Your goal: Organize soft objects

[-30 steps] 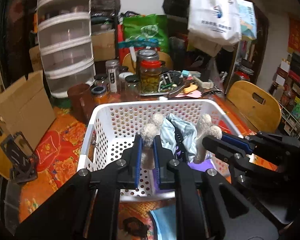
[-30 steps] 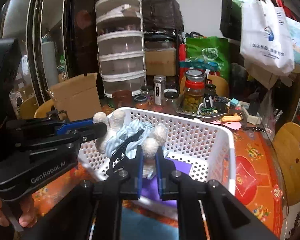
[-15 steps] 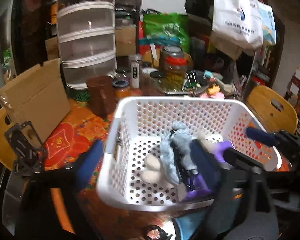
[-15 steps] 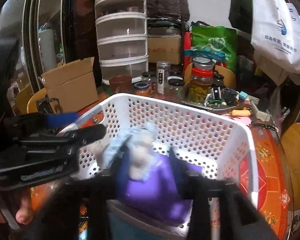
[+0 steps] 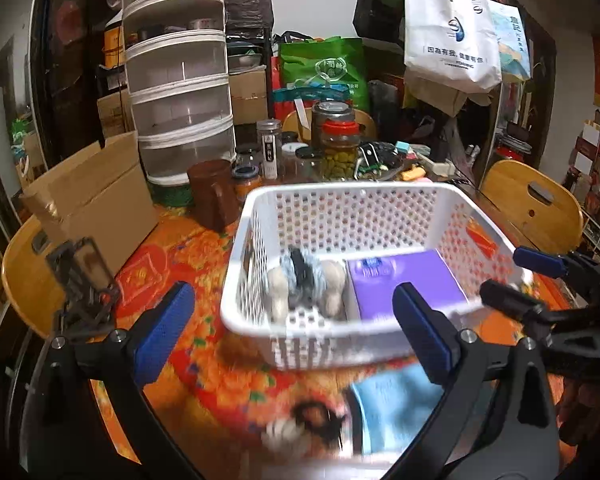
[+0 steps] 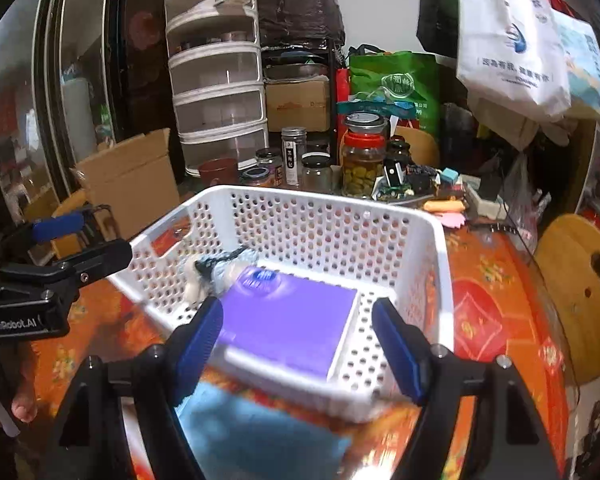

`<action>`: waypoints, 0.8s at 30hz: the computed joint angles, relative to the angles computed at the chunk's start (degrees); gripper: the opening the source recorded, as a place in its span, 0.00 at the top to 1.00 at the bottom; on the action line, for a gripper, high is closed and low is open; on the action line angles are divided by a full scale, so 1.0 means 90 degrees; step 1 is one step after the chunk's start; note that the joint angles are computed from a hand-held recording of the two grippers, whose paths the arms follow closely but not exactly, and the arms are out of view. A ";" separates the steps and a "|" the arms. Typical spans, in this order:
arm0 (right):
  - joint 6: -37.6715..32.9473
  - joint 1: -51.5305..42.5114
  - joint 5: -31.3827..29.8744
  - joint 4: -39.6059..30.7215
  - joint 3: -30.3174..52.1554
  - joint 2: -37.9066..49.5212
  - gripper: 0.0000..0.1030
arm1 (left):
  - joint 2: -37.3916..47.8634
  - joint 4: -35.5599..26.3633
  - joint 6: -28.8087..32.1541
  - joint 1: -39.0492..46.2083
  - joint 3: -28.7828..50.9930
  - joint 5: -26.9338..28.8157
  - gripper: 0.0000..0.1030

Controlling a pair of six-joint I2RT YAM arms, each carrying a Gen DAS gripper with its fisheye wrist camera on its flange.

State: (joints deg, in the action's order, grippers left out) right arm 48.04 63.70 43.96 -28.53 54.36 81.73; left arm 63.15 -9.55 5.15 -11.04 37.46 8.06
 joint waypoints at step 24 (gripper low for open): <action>0.4883 0.3140 -0.0148 -0.0585 -0.1357 0.0826 0.42 | -0.0299 -0.0508 0.2715 0.3402 -0.2676 0.2074 0.04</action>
